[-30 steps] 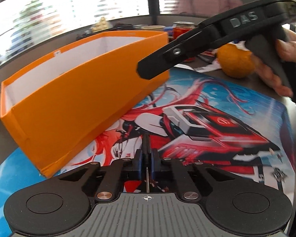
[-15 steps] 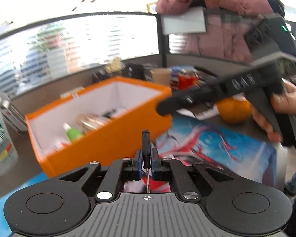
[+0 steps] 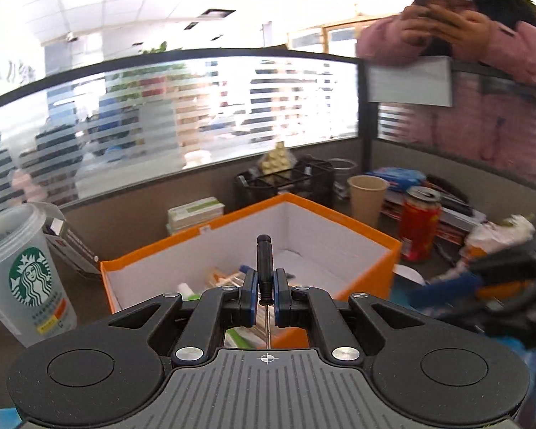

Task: Organize rigid objects
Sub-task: 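Lift the screwdriver and carry it over the box with the left tool, then lower the screwdriver into the box and open the left tool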

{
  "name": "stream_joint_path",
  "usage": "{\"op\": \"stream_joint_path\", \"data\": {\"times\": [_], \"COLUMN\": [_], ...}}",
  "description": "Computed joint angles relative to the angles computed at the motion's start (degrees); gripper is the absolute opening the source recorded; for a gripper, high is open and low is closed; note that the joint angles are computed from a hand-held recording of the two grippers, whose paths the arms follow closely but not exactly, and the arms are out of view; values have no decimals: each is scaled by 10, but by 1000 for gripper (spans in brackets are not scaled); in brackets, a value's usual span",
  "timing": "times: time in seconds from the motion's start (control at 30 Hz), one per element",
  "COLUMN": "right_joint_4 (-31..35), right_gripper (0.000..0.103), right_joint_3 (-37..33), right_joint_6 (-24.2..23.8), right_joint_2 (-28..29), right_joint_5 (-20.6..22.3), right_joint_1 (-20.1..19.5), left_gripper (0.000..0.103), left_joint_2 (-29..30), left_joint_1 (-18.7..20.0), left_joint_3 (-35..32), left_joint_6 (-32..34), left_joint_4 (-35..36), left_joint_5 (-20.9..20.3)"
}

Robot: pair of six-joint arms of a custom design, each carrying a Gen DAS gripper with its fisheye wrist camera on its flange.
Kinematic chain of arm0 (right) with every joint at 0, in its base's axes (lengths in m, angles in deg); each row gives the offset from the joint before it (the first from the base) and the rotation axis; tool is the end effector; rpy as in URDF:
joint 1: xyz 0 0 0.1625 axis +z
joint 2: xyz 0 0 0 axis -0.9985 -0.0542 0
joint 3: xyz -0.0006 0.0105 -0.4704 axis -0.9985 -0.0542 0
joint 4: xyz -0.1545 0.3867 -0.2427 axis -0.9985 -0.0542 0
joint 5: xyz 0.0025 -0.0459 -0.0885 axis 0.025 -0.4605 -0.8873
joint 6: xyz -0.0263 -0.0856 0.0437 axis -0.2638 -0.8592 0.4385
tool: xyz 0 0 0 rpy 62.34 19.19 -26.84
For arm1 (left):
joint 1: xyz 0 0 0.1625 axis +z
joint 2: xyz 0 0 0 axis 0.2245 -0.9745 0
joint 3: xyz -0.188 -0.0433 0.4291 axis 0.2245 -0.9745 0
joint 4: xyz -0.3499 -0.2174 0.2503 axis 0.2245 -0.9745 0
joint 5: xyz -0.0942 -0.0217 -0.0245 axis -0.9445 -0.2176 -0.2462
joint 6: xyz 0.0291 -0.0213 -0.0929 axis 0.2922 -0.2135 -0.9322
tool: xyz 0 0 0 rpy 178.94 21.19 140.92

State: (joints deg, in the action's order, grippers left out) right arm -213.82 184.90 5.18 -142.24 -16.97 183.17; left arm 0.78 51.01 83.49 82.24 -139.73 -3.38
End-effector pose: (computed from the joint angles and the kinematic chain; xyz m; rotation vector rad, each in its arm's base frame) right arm 0.1940 -0.5266 0.1164 0.7470 -2.5838 1.3468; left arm -0.1353 -0.6303 0.2187 1.4060 2.2766 -0.9542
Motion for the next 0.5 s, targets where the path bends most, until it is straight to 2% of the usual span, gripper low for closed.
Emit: {"op": "stream_joint_path", "data": {"times": [0.23,0.5], "right_joint_4": [-4,4], "right_gripper": [43,44], "right_joint_3": [3,2], "right_joint_6": [3,5], "right_joint_2": [-1,-1], "right_joint_5": [9,14], "right_joint_1": [-3,-9], "left_gripper": [6,6], "left_joint_2": [58,115], "left_joint_1": [5,14], "left_joint_3": [-67,-124], "left_joint_6": [-41,-85], "left_joint_4": [22,68], "left_joint_5": [37,104]}}
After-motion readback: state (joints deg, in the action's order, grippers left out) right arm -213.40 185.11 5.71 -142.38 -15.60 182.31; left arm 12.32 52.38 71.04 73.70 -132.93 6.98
